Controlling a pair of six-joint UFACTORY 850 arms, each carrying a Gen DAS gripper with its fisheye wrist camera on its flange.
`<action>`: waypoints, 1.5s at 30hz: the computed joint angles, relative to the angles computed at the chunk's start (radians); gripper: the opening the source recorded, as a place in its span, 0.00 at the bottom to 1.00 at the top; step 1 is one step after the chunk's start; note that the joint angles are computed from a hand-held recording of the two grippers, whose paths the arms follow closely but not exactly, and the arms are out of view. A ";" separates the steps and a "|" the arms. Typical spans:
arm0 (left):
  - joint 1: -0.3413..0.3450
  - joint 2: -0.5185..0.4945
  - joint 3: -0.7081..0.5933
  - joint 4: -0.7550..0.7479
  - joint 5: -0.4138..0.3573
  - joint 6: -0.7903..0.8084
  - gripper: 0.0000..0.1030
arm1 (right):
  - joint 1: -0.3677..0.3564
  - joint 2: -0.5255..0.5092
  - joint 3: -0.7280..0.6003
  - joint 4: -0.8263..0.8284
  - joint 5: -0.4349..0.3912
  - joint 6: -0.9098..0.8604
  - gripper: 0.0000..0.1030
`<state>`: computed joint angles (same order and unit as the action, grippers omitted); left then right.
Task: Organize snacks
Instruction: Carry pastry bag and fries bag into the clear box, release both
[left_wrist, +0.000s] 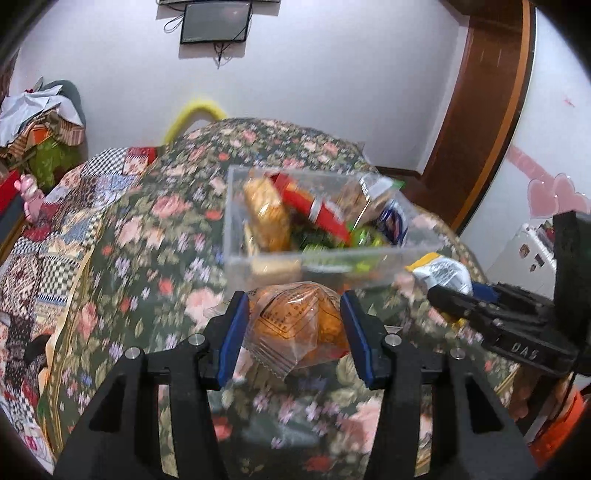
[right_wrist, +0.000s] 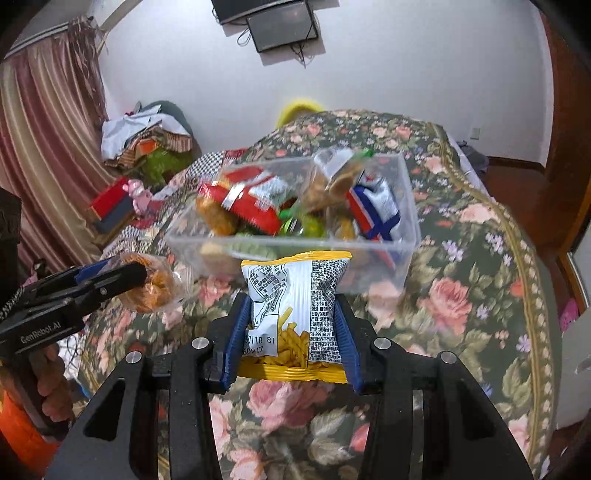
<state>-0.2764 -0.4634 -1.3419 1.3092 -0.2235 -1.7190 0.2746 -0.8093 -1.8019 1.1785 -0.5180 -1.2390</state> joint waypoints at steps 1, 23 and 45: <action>0.000 -0.008 -0.018 0.001 -0.003 0.007 0.49 | -0.002 -0.002 -0.006 0.005 0.000 -0.001 0.40; 0.040 -0.257 -0.357 -0.166 -0.071 0.241 0.44 | 0.021 -0.275 -0.472 -0.325 -0.028 0.361 0.40; 0.043 -0.140 -0.260 -0.137 -0.069 0.188 0.49 | 0.008 -0.086 -0.209 -0.089 0.068 0.063 0.54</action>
